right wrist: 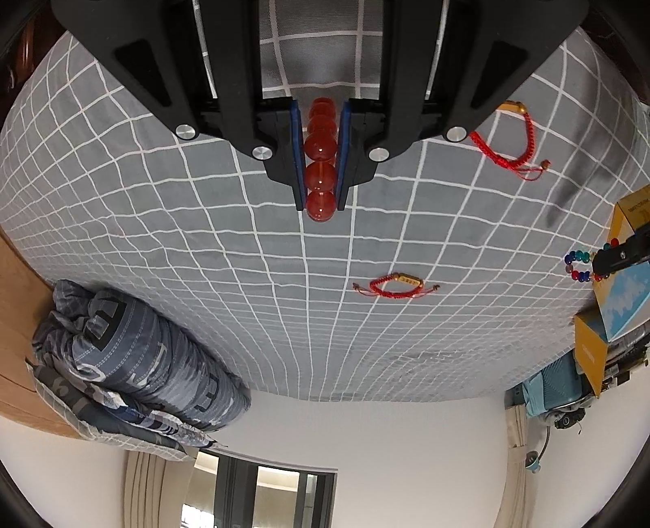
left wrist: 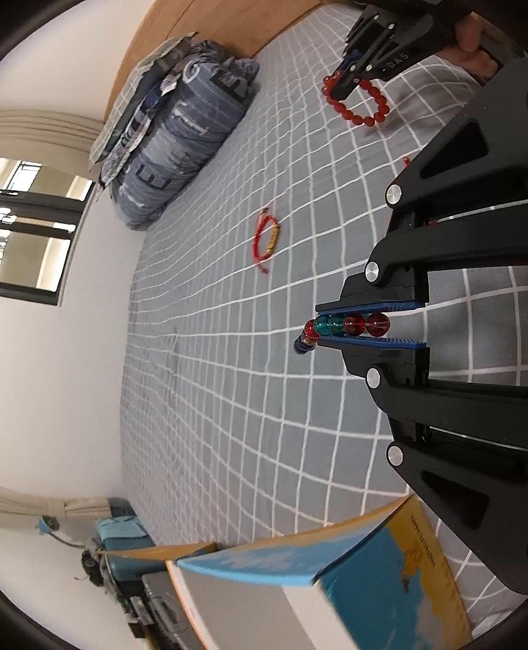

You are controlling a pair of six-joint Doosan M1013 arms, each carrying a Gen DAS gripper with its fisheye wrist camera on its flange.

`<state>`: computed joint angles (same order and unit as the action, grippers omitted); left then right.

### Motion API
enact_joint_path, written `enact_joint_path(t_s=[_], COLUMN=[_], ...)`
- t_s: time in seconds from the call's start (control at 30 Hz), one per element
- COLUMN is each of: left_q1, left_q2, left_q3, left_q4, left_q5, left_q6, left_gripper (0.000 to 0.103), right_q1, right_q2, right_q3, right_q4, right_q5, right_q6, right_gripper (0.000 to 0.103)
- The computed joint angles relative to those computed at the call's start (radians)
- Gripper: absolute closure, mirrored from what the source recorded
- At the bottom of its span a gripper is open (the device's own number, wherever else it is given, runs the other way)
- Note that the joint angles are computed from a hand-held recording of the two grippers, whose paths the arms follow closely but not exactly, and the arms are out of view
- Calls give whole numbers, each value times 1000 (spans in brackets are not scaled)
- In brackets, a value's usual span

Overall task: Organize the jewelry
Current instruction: 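Carry the multicolour and red bead bracelets in both tools over the white box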

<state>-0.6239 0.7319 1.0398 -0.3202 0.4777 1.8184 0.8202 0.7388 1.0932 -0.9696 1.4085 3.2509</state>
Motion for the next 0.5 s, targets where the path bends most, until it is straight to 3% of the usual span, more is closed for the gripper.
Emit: enact_joint_path(t_s=[0.13, 0.5], left_q1=[-9, -9], left_q2=[-1, -2], left_q3=[-18, -63], left_q4=[134, 208], left_q5=[9, 64], left_q6=[-116, -172], left_gripper=[94, 94], right_q1=[-2, -18], right_q2=[4, 22], right_q3=[-24, -92], right_q4=[4, 16], right_q5=[8, 16], right_q6=[-7, -79], right_gripper=[91, 91])
